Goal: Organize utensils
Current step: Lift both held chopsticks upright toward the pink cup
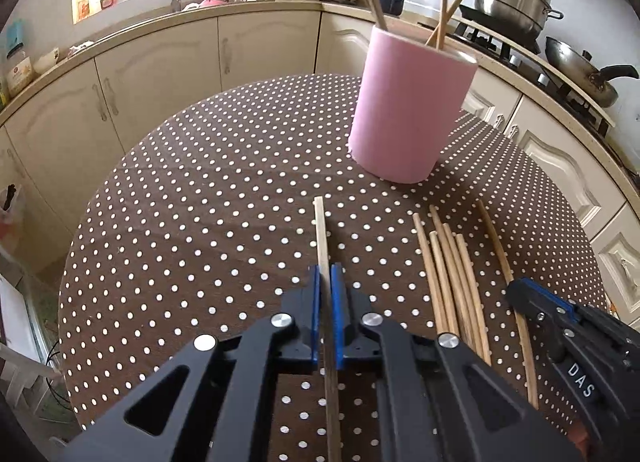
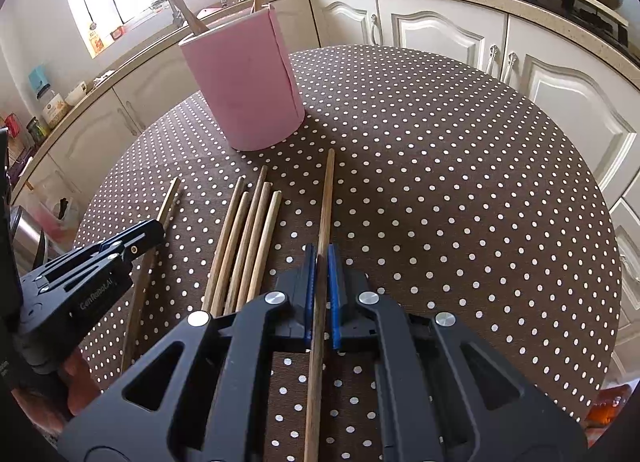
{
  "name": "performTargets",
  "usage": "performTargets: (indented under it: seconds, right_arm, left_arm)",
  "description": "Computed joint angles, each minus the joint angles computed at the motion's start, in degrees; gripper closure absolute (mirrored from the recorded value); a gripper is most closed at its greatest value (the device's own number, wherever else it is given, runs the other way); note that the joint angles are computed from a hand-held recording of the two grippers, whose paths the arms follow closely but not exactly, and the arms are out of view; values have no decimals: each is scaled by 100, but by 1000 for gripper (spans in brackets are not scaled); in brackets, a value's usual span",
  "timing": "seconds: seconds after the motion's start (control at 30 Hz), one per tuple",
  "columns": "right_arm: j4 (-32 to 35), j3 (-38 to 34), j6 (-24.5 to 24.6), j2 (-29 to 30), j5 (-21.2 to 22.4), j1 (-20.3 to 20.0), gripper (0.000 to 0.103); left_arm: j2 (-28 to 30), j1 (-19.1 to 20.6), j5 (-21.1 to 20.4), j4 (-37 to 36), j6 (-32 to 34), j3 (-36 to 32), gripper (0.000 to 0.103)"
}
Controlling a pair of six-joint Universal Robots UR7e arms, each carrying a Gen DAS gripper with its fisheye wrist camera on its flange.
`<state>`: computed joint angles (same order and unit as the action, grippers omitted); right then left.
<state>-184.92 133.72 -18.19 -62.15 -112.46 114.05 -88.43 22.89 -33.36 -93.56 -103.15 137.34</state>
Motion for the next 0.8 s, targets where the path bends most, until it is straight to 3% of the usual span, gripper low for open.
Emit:
performTargets:
  seconds: [0.43,0.8]
  right_arm:
    - [-149,18,50,-149,14,95,96]
    - [-197,-120,-247,-204,-65,200,97]
  left_arm:
    - [-182,-580,256,707,-488,-80,97]
    - [-226,-1015,591,1604,-972,-362,97]
